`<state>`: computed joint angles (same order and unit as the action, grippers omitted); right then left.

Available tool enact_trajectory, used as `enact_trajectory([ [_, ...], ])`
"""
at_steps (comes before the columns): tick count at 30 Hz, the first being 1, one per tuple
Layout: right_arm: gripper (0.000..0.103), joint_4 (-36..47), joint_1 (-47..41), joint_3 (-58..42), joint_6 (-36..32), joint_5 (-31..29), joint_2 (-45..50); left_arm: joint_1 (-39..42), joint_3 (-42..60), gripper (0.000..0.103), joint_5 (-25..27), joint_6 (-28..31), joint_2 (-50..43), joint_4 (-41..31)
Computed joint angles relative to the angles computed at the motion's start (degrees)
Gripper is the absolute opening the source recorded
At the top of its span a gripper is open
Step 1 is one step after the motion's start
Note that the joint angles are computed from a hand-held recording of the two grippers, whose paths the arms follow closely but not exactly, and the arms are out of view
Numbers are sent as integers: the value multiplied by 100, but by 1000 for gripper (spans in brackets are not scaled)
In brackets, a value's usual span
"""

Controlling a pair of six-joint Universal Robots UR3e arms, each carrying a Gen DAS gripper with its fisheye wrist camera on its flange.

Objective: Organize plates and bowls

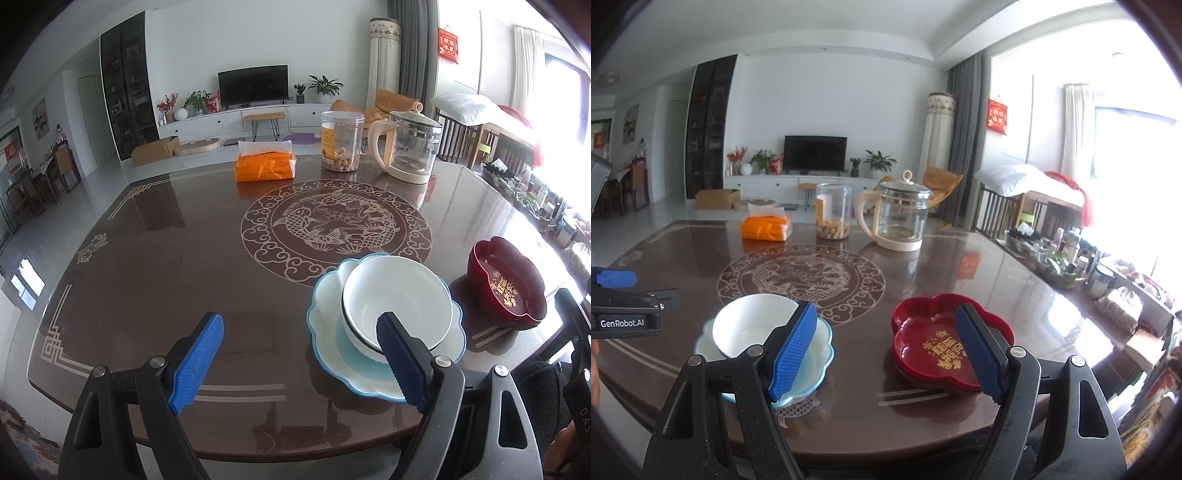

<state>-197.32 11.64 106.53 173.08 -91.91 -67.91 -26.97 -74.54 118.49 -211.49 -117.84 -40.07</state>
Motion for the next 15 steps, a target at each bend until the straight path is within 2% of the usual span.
enact_trajectory([
  [6,80,-5,-321,135,271,814,-82,45,-97,85,-148,38,86,51],
  [10,80,620,-476,-20,139,1451,-45,71,-143,85,-274,31,110,107],
  [15,80,559,-411,20,46,1458,-24,80,-94,85,-319,43,65,23],
])
